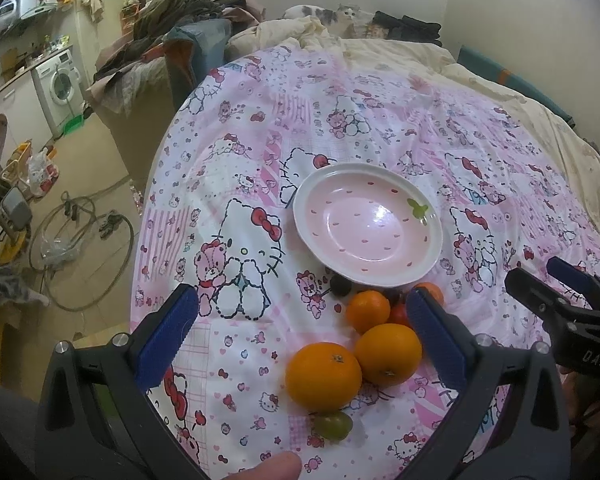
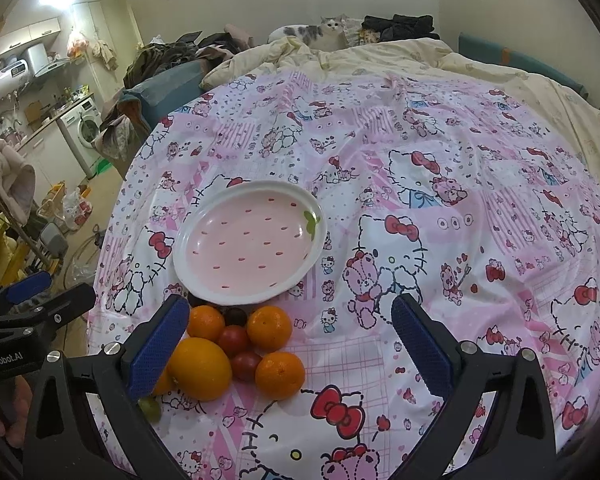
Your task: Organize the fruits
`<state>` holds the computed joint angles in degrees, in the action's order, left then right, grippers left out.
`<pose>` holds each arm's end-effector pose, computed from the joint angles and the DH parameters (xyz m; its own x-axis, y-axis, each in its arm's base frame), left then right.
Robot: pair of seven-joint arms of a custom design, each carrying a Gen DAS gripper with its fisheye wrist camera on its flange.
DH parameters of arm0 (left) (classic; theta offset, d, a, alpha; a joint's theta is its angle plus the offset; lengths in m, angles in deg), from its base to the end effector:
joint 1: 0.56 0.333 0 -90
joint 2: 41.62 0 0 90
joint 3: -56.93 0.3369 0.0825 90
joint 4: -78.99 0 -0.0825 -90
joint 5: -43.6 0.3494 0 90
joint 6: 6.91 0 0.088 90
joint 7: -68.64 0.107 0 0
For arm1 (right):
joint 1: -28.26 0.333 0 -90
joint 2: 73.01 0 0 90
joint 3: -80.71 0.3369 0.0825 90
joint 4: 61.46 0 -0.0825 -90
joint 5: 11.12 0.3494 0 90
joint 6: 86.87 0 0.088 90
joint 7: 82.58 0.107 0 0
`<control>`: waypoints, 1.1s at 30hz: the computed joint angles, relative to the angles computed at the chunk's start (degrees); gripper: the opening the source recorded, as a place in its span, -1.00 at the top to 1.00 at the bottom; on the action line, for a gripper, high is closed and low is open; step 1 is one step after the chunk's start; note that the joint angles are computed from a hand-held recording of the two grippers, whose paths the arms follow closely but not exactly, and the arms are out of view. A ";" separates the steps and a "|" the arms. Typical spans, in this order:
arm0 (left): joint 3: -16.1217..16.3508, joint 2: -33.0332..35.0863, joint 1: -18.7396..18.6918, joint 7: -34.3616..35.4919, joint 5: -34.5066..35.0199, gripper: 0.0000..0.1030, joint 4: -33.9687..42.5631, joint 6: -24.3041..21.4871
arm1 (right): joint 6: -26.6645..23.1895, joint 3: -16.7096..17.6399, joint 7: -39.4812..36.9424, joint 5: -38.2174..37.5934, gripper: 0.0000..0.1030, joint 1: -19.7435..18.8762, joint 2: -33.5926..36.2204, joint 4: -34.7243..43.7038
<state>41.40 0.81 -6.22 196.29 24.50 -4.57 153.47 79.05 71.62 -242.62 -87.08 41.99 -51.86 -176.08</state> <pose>0.7227 -0.2034 0.3574 -0.5956 -0.8014 0.0552 -0.6372 0.4295 -0.6399 0.5911 0.1128 0.3442 -0.4777 -0.8603 -0.1777 -0.5797 0.4607 -0.6721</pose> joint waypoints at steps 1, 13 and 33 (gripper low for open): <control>0.02 0.09 -0.01 0.00 0.03 -0.99 0.09 0.05 | 0.12 -0.17 0.70 -0.55 -1.00 0.13 0.05 -0.02; 1.20 0.51 -0.73 -1.67 1.64 -0.99 0.26 0.98 | -0.20 0.10 -0.83 -0.41 -1.00 0.12 0.53 0.59; 1.45 0.48 -0.91 -2.56 2.46 -0.99 -0.02 0.71 | 1.00 -0.32 -0.94 -0.66 -1.00 0.45 1.09 0.81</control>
<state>42.85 1.28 -7.12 193.73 26.96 -4.59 154.18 80.05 71.30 -243.55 -87.74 42.44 -50.76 -175.27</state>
